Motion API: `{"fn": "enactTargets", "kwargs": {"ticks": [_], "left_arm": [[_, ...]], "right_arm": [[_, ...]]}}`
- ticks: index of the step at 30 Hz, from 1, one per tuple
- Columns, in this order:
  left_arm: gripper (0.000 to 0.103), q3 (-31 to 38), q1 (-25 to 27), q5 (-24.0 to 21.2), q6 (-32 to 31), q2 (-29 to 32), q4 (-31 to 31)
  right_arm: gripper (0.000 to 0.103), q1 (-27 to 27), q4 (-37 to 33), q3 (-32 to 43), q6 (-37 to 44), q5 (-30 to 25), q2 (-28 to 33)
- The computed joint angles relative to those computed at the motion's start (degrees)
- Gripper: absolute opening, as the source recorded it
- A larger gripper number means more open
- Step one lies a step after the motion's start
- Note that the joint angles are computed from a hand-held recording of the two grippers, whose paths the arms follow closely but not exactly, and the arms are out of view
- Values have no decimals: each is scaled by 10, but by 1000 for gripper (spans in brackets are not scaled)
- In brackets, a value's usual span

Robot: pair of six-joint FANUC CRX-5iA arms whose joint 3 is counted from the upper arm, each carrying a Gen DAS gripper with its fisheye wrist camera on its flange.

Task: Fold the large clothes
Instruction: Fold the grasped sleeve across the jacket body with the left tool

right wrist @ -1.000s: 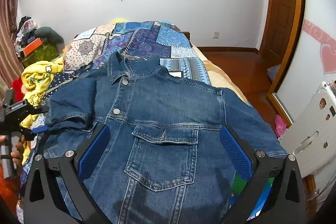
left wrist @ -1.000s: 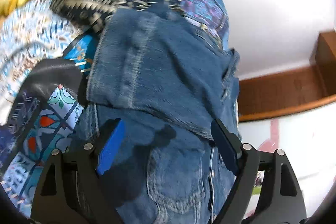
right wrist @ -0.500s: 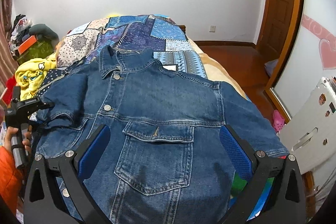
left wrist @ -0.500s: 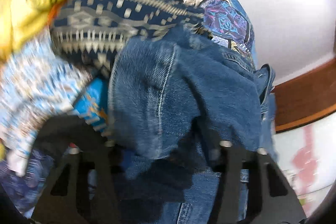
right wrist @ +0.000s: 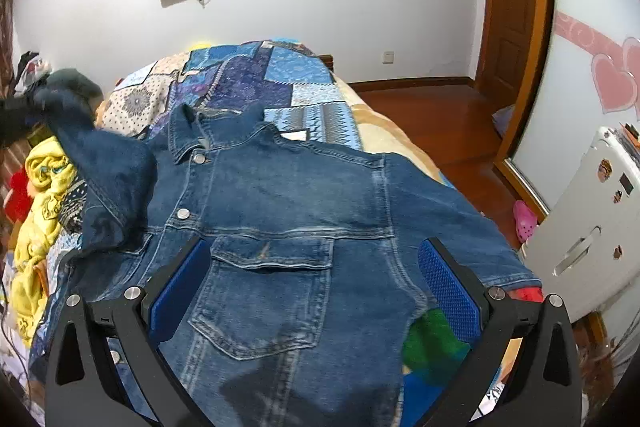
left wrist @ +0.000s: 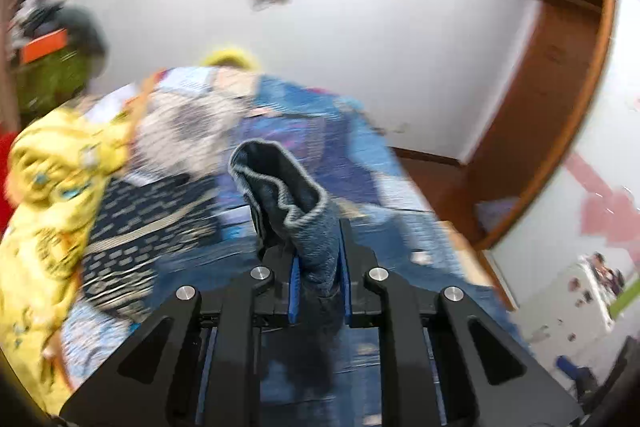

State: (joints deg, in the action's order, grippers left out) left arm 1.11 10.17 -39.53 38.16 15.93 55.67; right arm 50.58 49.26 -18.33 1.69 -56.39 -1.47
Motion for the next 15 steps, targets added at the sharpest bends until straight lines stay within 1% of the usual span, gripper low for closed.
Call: {"fn": "enactTargets", "kwargs": {"ticks": [3,6,9,10,13,14,15], "left_arm": [[14,16,-40,-19,-9,10,9],[13,33,-80,-38,7,30,-11],[13,32,-117,-52,24,53,-32],[12,35,-127,-58,37,61,-48],[12,81,-151,-115,111,110,-143],[12,90,-156,-129,128,117,-163],[12,103,-161,-155,144,130,-186]], "right_arm": [[103,-2,6,-15,-11,-8,-15],[103,-6,9,-30,-23,-12,-29],[103,-11,5,-42,-32,-21,-42],[103,-13,1,-46,-34,-24,-46],[103,-15,-14,-55,-34,-36,-55],[103,-17,-19,-56,-31,-40,-57],[103,-18,-24,-59,-29,-45,-59]]}}
